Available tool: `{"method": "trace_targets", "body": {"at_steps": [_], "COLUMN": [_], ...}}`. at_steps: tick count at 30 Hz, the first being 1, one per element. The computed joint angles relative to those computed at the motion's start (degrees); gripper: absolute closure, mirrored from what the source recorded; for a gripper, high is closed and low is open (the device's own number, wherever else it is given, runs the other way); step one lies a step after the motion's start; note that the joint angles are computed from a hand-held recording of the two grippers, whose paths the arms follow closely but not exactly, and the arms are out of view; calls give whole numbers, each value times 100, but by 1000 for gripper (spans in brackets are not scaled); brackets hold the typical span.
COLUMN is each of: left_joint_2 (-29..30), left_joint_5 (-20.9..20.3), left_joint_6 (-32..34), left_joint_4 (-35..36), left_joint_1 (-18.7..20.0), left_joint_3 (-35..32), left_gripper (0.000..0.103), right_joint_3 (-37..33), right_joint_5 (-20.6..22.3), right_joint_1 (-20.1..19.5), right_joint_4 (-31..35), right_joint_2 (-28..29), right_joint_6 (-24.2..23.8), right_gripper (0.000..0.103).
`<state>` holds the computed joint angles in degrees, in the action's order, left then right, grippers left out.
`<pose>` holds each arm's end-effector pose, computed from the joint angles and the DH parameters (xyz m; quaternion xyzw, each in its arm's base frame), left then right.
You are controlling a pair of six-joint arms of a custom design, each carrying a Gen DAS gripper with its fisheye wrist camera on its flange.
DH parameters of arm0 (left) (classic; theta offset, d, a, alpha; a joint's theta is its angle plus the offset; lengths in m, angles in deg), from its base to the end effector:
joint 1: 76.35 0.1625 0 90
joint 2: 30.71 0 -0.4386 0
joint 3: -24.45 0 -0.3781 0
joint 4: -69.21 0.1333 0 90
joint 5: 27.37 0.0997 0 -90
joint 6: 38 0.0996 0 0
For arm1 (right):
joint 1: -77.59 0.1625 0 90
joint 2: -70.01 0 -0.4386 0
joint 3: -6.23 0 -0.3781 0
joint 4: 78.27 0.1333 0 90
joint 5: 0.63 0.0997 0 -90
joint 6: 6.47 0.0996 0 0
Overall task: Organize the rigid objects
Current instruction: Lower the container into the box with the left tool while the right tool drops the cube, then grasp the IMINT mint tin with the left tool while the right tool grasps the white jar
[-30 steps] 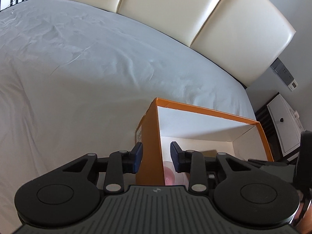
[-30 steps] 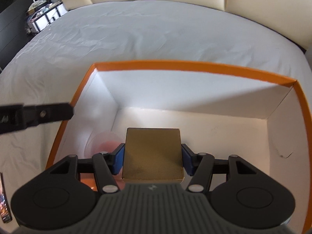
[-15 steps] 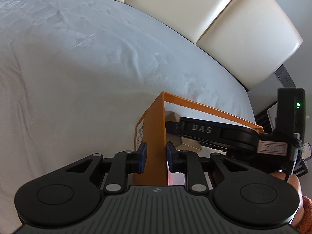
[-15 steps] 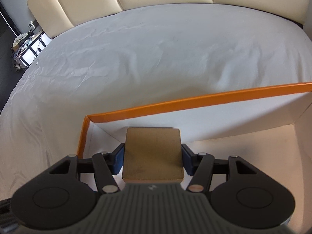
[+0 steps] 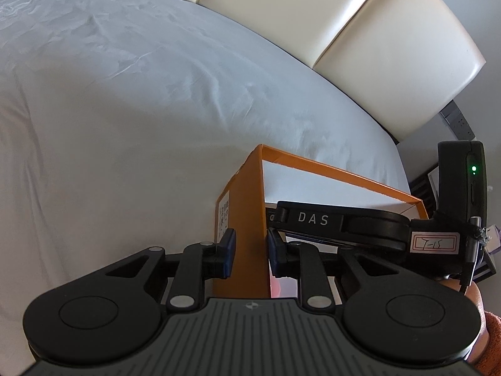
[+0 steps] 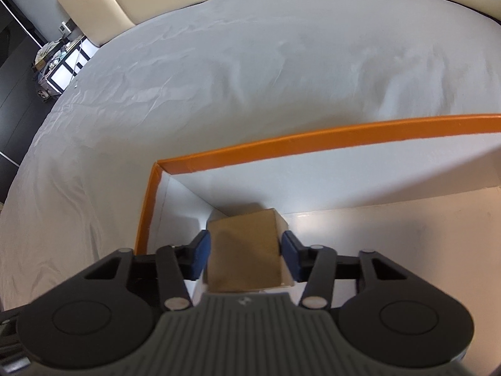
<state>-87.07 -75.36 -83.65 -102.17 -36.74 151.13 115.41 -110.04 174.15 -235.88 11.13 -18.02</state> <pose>-0.2441 -0.4616 0.1181 0.0039 0.9298 -0.3254 0.1718 0.1671 -0.5760 0.1870 0.1283 -0.9663 0.1409 0.1730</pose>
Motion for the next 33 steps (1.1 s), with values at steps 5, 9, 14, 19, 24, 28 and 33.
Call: {"method": "trace_targets", "body": {"at_steps": [5,9,14,19,24,28,33], "left_joint_2": [10,17,158,241,295,271,130], "left_joint_5": [79,211,768,940,1330,1362,1215], "left_joint_6": [117,424,975,1376,1484,1269,618], "left_joint_4": [-50,-420,-757,-1013,-367,279,1408], "left_joint_1": [-65,-227,-649,-1069,-1515,-1801,-2217], "left_joint_3": [13,131,214,328,148,5,64], "left_gripper": [76,76,78,78,78,77,73], "right_joint_3": [8,169,784,1508,2490,3164,3842], "right_joint_5": [53,-25,66,350,883,1202,1719], "right_joint_1": [-11,42,172,145,-52,-301,-882], "right_joint_4": [131,-36,-866,-1548,-2400,-2632,-2417], "right_joint_2": [-56,-222,-741,-1491,-2508,-3363,-4443], "right_joint_6": [284,-8,-1107,-1818,-2651,-2975,-3604], "right_gripper": [65,66,66,66,66,60,55]}}
